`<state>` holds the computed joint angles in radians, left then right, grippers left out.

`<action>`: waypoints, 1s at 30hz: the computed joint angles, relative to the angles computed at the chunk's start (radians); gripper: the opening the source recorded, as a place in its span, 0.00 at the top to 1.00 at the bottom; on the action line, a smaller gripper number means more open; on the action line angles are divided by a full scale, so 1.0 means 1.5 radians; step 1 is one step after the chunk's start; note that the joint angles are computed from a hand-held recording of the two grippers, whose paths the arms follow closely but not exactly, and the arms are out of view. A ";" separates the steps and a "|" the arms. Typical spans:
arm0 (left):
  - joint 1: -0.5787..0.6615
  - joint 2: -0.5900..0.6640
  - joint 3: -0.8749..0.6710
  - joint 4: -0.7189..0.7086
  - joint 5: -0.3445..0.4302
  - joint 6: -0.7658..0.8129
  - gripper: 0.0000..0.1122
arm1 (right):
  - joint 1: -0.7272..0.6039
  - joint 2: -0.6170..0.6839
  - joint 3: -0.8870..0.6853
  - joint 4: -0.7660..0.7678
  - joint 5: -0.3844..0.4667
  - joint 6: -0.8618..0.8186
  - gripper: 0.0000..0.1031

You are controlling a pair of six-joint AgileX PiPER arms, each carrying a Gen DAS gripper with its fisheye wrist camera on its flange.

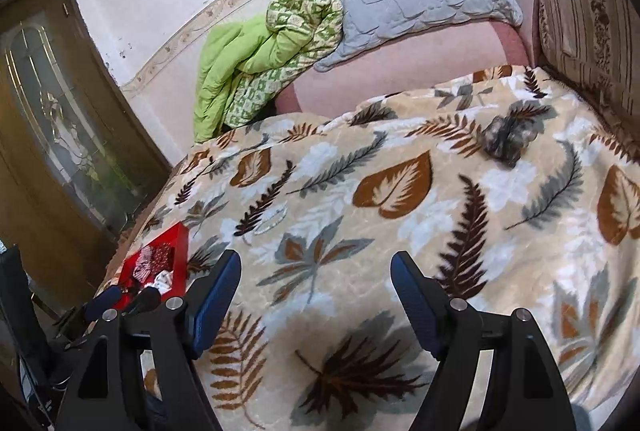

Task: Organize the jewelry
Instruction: 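Move both open tools back toward the remaining jewelry, then grasp the dark grey sheer scrunchie with the right tool while the left tool grasps the pearl ring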

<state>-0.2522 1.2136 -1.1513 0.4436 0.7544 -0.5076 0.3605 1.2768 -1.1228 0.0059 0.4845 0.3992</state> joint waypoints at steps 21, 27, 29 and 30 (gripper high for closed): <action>0.155 0.242 -0.199 -0.245 -0.012 0.245 0.34 | -0.180 0.208 -0.303 0.133 0.173 -0.262 0.21; 0.184 0.426 -0.371 -0.339 0.025 0.321 0.34 | -0.219 0.317 -0.408 0.185 0.196 -0.335 0.21; 0.188 0.504 -0.464 -0.359 0.059 0.335 0.34 | -0.234 0.344 -0.422 0.212 0.195 -0.373 0.21; 0.186 0.526 -0.489 -0.357 0.064 0.335 0.35 | -0.239 0.355 -0.425 0.218 0.192 -0.384 0.21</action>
